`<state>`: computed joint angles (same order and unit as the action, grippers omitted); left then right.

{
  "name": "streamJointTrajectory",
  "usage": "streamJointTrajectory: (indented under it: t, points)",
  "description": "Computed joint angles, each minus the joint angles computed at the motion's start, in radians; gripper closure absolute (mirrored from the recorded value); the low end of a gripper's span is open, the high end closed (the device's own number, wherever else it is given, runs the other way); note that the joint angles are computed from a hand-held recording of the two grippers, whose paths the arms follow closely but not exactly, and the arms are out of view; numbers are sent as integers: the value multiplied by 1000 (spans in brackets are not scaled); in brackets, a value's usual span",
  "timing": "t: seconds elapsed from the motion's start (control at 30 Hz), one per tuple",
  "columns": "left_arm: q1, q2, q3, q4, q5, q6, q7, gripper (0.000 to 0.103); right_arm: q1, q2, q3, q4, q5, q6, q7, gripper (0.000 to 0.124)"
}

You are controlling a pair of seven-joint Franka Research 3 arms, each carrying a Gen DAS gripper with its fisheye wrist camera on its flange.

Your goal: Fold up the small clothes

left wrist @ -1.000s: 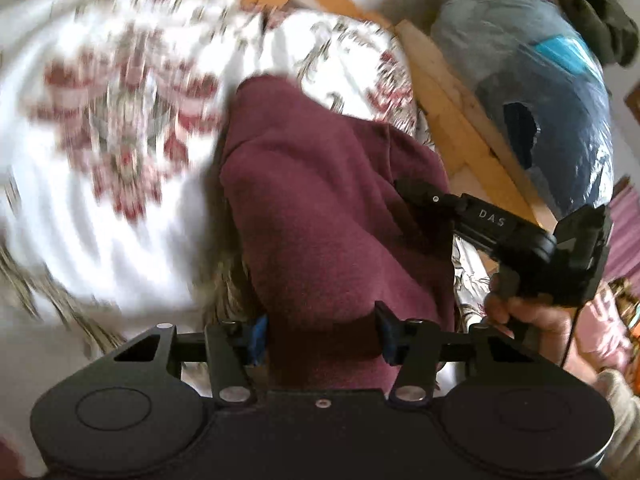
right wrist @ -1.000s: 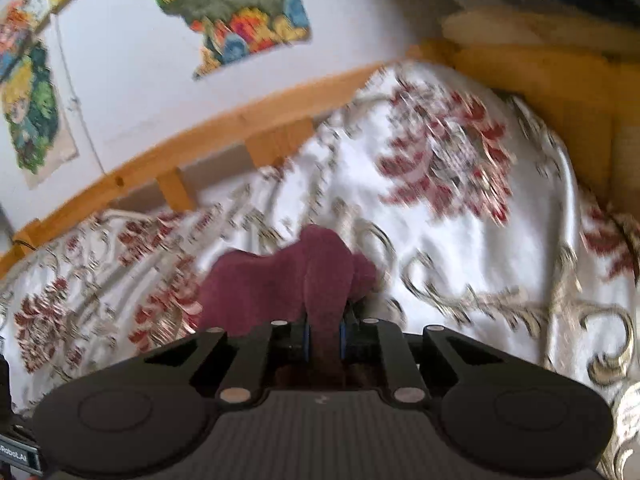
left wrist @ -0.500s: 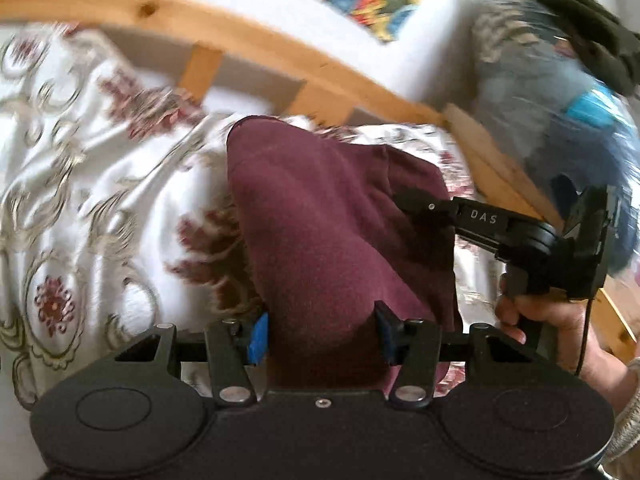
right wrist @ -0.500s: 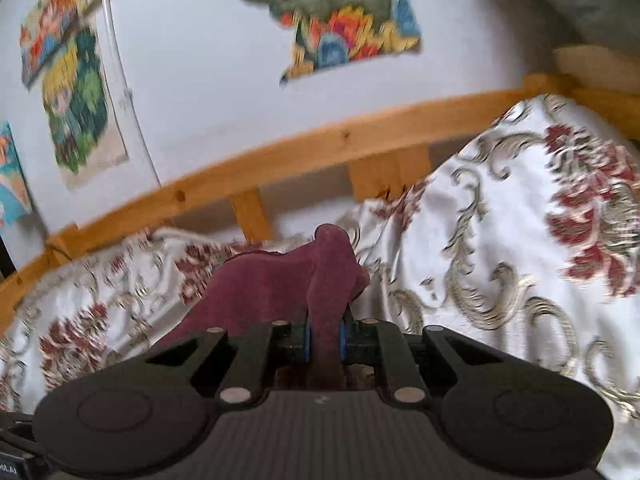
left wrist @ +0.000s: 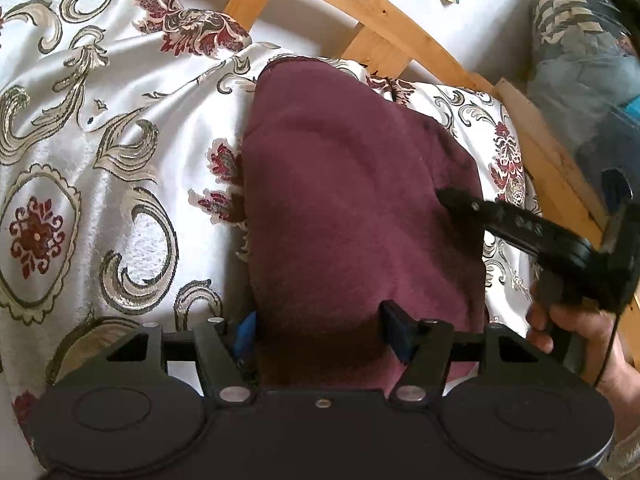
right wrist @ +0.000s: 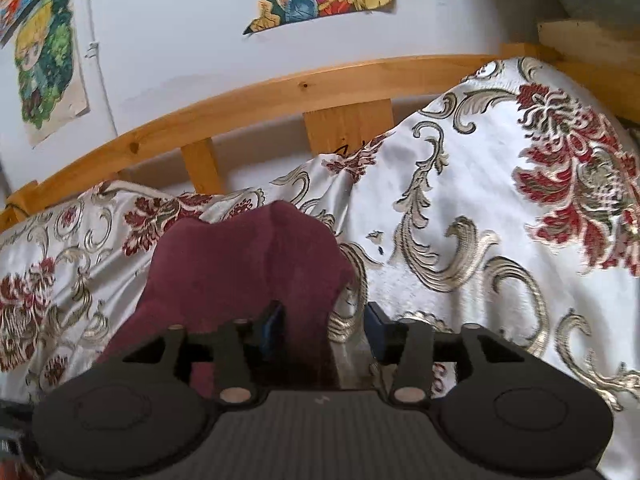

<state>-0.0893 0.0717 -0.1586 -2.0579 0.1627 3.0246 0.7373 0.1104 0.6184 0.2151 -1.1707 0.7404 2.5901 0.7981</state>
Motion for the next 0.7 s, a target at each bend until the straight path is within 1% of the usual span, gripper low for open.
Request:
streamJointTrajectory:
  t: [0.03, 0.07, 0.13, 0.23, 0.33, 0.4, 0.43, 0.47, 0.53, 0.6, 0.7]
  points:
    - [-2, 2, 3, 1, 8, 2, -11, 34, -6, -22, 5, -36, 5, 21, -32, 55]
    - [-6, 5, 6, 3, 20, -1, -28, 31, -8, -46, 8, -80, 12, 58, -70, 49]
    - [-14, 9, 14, 12, 56, -14, -63, 29, -10, -89, 13, -160, 29, 128, -131, 46]
    - [-29, 7, 29, 34, 148, -56, -138, 24, -19, -140, 19, -237, 70, 168, -172, 39]
    - [-38, -8, 35, 52, 243, -110, -217, 19, -32, -193, 34, -308, 141, 215, -224, 32]
    - [-43, -25, 37, 61, 338, -147, -297, 15, -37, -229, 43, -345, 194, 240, -271, 29]
    - [-45, -38, 37, 63, 404, -161, -351, 11, -38, -244, 46, -359, 222, 253, -298, 27]
    - [-43, -50, 35, 63, 461, -172, -398, 7, -46, -269, 58, -383, 272, 268, -349, 24]
    - [-36, -78, 24, 57, 563, -190, -481, 5, -54, -308, 71, -415, 370, 288, -447, 22]
    - [-27, -108, 8, 53, 609, -216, -514, 4, -71, -356, 92, -450, 511, 301, -591, 21]
    - [-11, -160, -20, 36, 689, -251, -581, 1, -71, -417, 83, -490, 651, 287, -724, 21]
